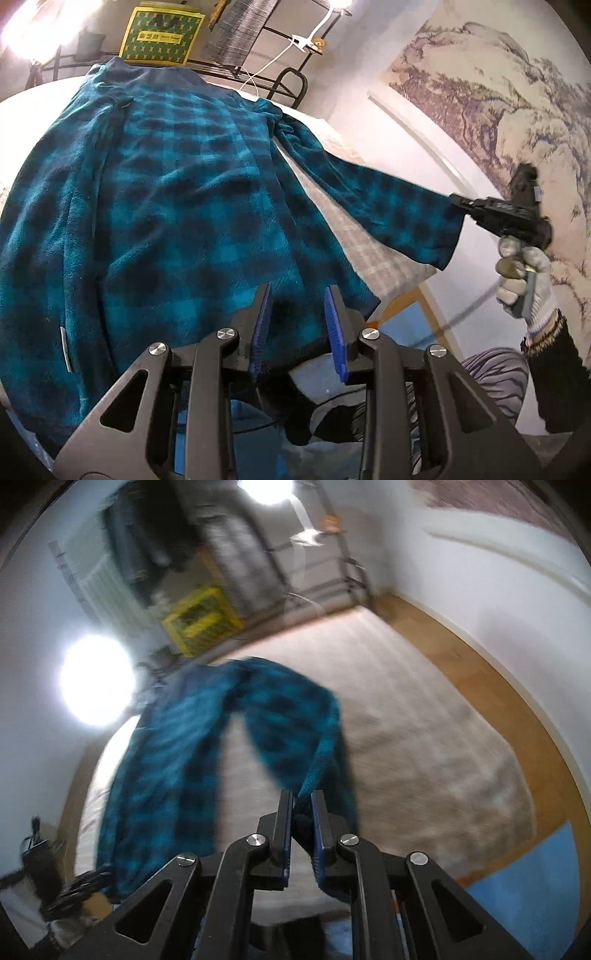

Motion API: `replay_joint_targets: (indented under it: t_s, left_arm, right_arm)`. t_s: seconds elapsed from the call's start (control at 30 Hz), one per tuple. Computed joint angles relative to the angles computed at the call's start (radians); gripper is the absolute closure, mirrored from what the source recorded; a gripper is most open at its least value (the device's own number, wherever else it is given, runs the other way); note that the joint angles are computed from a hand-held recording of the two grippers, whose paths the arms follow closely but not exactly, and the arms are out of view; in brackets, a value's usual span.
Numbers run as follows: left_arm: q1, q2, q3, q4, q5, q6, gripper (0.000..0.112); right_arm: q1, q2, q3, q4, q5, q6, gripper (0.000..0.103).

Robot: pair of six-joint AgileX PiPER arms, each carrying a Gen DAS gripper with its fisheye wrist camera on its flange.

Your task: Fold large clothes

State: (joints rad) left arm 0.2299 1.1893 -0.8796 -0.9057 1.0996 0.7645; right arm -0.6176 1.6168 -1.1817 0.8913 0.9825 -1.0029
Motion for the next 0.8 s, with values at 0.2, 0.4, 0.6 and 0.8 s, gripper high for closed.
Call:
replay_joint_targets:
  t_s: [0.2,0.4,0.6,0.8]
  left_arm:
    - [0.137,0.067,-0.029,-0.075,0.076,0.025,0.083]
    - [0.226,0.126,-0.057,-0.096,0.081,0.023,0.083]
    - [0.193,0.199,-0.063,-0.108,0.076,0.021,0.066]
    - [0.075,0.288,-0.080,-0.105,0.046,-0.010,0.065]
  right_arm:
    - [0.258,-0.181,0.068,0.024,0.038,0.030,0.096]
    - [0.626,-0.166,0.147,-0.089,-0.067,0.088,0.096]
    - [0.856,0.009,0.188,-0.218,-0.200,0.141,0.090]
    - [0.805,0.028,0.142,-0.233,-0.107,0.079,0.045]
